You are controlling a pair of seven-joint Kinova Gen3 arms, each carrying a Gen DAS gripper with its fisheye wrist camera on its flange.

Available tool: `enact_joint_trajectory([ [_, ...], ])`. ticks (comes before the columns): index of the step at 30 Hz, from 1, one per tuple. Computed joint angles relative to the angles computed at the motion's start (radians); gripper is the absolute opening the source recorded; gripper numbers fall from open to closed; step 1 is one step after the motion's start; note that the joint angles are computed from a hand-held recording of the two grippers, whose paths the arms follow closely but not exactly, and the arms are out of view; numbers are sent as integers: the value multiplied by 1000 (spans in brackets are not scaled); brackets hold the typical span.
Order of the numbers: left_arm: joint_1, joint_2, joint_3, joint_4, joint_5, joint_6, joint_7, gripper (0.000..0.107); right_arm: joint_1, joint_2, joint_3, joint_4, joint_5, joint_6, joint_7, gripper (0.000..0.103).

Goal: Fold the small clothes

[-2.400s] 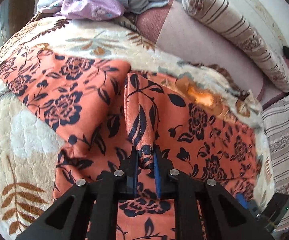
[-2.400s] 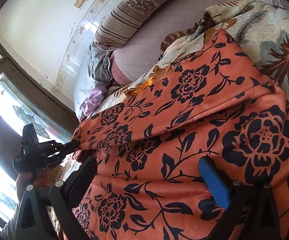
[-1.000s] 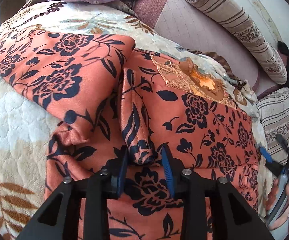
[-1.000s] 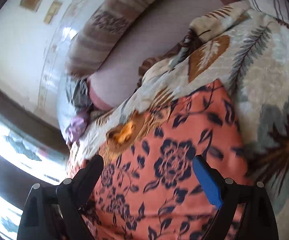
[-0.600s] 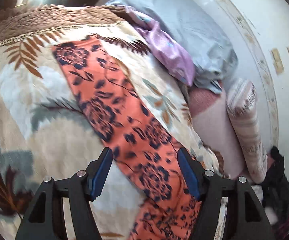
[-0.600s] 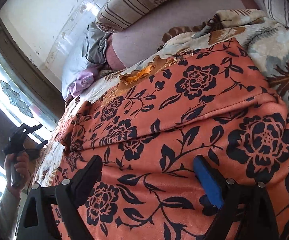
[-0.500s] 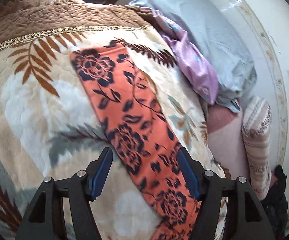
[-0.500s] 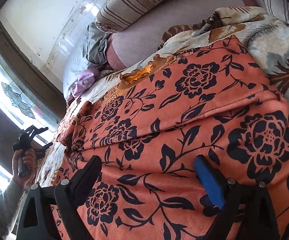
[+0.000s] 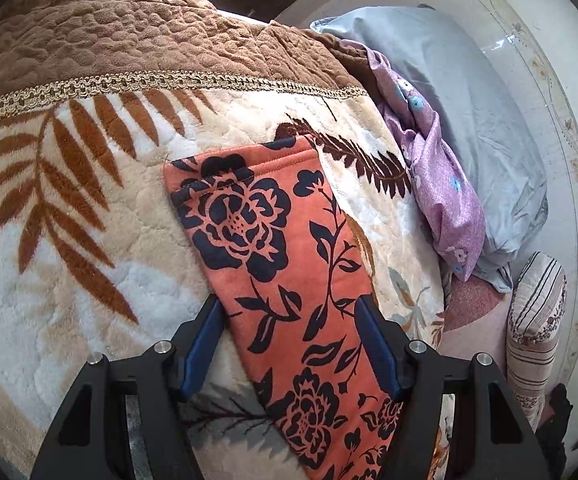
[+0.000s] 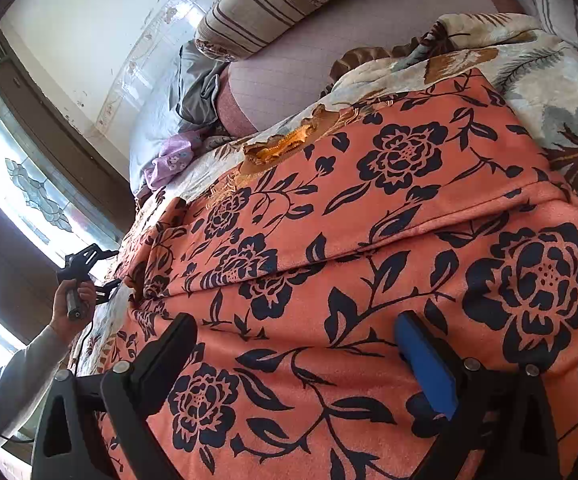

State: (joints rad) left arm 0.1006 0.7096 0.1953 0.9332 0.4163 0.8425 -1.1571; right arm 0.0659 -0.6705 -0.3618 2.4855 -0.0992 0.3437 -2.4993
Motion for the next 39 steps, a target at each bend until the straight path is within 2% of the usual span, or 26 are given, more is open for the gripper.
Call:
enact_joint_trajectory([
  [1,15,8,-15,-25,-20,18,12,65,0,0,0,0,0,0,0,101],
  [2,36,17,-39,-60,-56,53,35,49,0,0,-1,-1,1,1,-1,101],
  [3,63,34,-71,-104,-94,94,60,17,-1,-1,0,0,1,1,-1,101],
  [4,74,53,-86,-145,-117,134,75,4,-1,-2,1,0,1,1,-2,101],
  [6,93,79,-119,-223,-132,209,108,5,1,-1,-1,0,1,0,-3,101],
  [8,175,53,-206,-249,-197,229,77,5,3,0,-4,-1,2,0,-4,101],
  [10,268,-10,-264,-216,-278,183,-4,5,2,-1,-3,3,2,-5,-6,101],
  [12,342,-94,-276,-148,-336,102,-66,5,-1,-5,0,7,0,-12,-6,101],
  [14,388,-178,-230,-88,-386,21,-124,5,-3,-8,3,12,-2,-18,-6,101],
  [16,441,-242,-201,-49,-393,-56,-192,5,-7,-12,8,15,-4,-23,-4,101],
  [19,497,-294,-100,-40,-402,-107,-278,5,-16,-23,21,25,-10,-32,0,101],
  [21,543,-290,-41,-70,-388,-87,-335,5,-22,-31,29,29,-15,-36,3,101],
  [24,642,-232,2,-156,-363,29,-408,6,-31,-41,40,36,-23,-45,8,101],
  [25,664,-198,38,-181,-375,70,-438,9,-33,-46,43,39,-26,-48,10,101],
  [26,694,-164,58,-198,-398,111,-461,27,-37,-51,47,42,-30,-52,11,101],
  [27,731,-129,60,-212,-430,152,-472,54,-42,-56,53,46,-34,-57,13,101],
  [28,770,-99,43,-219,-459,192,-475,63,-47,-64,61,51,-39,-62,14,101],
  [29,802,-71,12,-228,-475,233,-468,64,-55,-75,72,58,-44,-69,15,101],
  [31,815,-47,-35,-202,-484,275,-429,64,-56,-107,84,72,-59,-76,11,101],
  [33,773,-82,-53,-116,-467,262,-374,64,-59,-138,96,84,-72,-79,9,100],
  [36,687,-174,-81,23,-408,200,-298,64,-75,-166,131,67,-90,-31,8,100],
  [39,662,-250,-182,162,-353,88,-280,65,-103,-228,209,63,-133,-8,-8,101],
])
